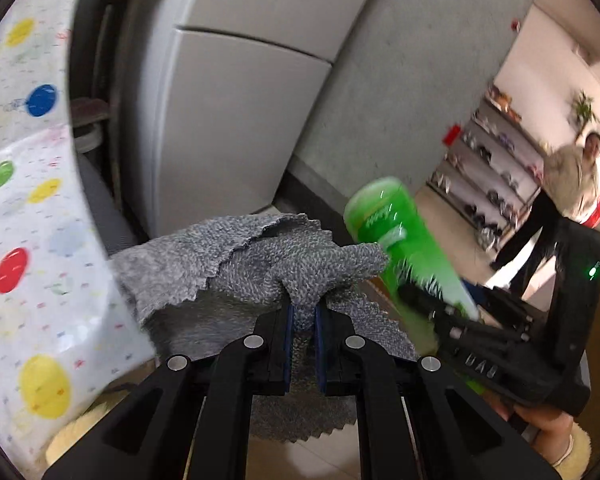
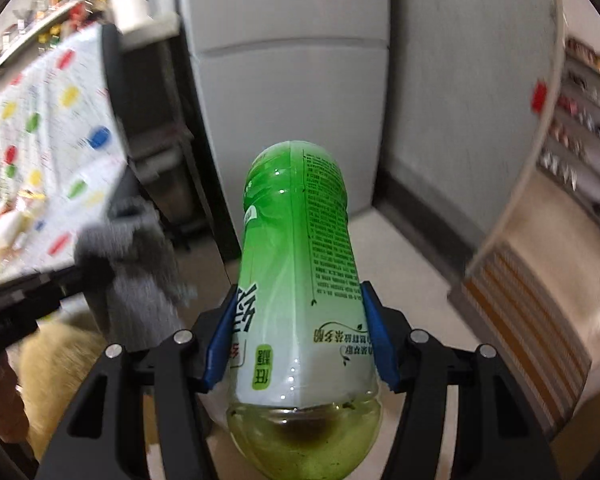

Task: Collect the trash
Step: 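Carry bottle and sock to the trash bin and open both tools over it, then move both open tools back over the chair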

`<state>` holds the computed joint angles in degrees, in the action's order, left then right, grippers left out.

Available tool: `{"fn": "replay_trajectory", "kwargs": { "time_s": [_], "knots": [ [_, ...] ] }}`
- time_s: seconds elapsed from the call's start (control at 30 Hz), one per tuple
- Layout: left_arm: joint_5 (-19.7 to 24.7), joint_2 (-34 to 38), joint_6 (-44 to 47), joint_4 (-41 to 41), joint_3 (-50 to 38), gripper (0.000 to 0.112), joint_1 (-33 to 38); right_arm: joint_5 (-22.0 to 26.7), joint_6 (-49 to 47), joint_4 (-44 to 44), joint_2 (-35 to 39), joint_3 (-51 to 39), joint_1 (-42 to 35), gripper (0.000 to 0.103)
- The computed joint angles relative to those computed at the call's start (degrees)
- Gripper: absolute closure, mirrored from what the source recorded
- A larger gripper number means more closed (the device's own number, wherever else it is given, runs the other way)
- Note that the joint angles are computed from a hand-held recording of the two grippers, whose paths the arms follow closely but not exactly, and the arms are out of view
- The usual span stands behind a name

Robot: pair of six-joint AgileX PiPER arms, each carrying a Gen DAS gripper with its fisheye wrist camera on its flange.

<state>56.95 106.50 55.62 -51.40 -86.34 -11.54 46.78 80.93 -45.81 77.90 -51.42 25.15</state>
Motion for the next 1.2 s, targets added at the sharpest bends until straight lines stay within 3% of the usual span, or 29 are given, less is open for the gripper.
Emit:
{"fn": "replay_trajectory", "kwargs": {
  "time_s": [0.13,0.3,0.43,0.5,0.57,0.63,0.8,1.0,1.2],
  "knots": [
    [-4.18,1.94,-1.85,4.60,-0.17,0.102,-3.15,-5.55,0.22,2.04,3.02,3.23,-3.54,0.045],
    [-4.43,4.72,-2.87,8.49,-1.30,0.101,-4.57,-12.63,-0.77,4.26,6.72,4.54,-8.01,0.045],
    [-2.33,6.65,-4.85,10.49,-4.16,0.095,-4.56,-16.82,-4.48,8.01,9.71,3.66,-10.86,0.044],
    [-1.82,7.04,-5.07,10.62,-4.81,0.086,-4.29,-17.53,-5.59,9.28,10.56,3.14,-11.64,0.042],
    [-1.02,7.36,-4.77,9.99,-5.24,0.065,-3.91,-16.54,-3.81,8.12,10.56,2.47,-11.45,0.035],
    [-1.47,6.75,-3.60,9.02,-4.33,0.056,-3.33,-16.37,-3.41,8.00,9.39,2.91,-11.60,0.035],
    [1.52,5.58,-1.25,6.65,-4.63,0.056,-0.24,-9.83,-1.88,5.49,6.82,-0.27,-7.57,0.035],
    [7.11,2.05,2.36,3.03,-5.60,0.056,8.29,-1.12,-1.05,1.55,5.23,-7.90,1.14,0.035],
    [5.11,-1.48,5.04,4.58,-6.62,0.056,19.98,4.11,-7.76,-0.14,11.32,-23.48,9.85,0.035]
  ]
}}
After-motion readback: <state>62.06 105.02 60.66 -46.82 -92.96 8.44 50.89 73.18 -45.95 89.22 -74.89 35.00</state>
